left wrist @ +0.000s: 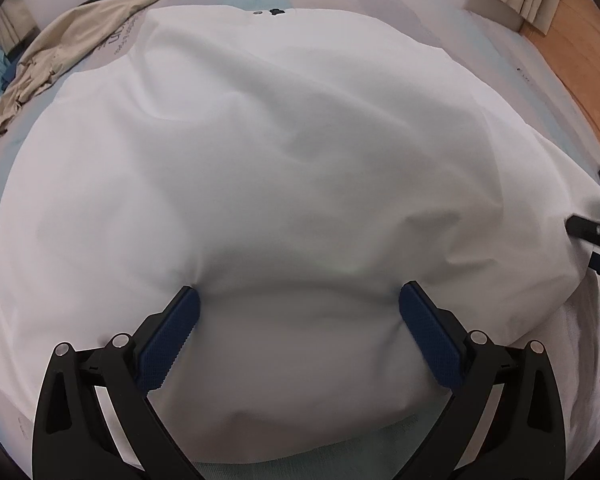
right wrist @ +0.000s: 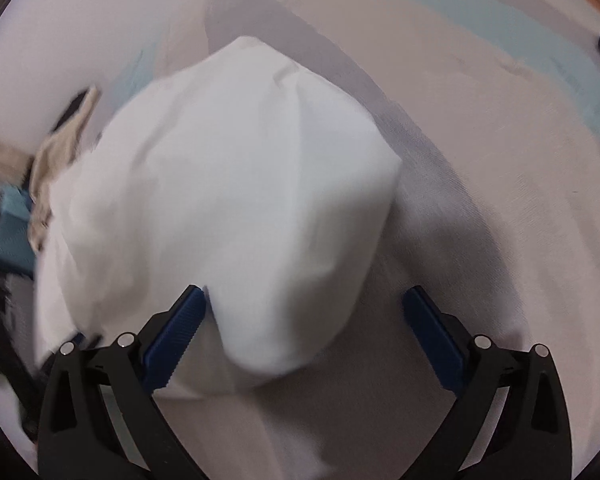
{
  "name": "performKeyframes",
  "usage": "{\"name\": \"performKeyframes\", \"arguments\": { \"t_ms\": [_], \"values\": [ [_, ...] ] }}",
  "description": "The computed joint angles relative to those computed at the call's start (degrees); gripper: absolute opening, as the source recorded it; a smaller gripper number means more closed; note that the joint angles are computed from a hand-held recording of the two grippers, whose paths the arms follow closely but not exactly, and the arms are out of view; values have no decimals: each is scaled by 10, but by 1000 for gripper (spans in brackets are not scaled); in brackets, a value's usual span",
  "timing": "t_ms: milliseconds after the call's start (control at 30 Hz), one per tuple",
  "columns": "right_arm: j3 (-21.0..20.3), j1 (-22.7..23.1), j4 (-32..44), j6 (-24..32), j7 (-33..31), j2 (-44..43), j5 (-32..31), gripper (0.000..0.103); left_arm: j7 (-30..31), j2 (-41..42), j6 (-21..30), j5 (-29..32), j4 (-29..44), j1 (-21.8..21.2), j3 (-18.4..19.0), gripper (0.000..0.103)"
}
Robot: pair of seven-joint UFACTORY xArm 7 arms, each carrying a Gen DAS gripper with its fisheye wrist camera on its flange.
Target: Fold large clothes
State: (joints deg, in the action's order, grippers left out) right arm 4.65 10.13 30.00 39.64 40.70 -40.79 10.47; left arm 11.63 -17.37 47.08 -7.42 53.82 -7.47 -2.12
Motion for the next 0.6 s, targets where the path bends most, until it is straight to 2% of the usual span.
{"name": "performKeyframes", "arguments": {
  "t_ms": [233,267,300,400,600],
  "values": [
    [-26,2,-7,-45,-4,20,33,96,-2,2,-1,1,1,-1,0,98],
    [-25,0,-8,-51,0,17,37,92,-2,2,-1,1,1,-1,0,98],
    [-29,5,-11,-63,-1,14,46,78,-2,2,-1,1,1,-1,0,98],
    [-33,14,-13,-79,-12,3,55,71,-4,2,-3,2,0,0,-1,98],
    [-22,15,1,-77,8,40,67,75,-4,0,-8,1,-5,-1,0,98]
  ]
}}
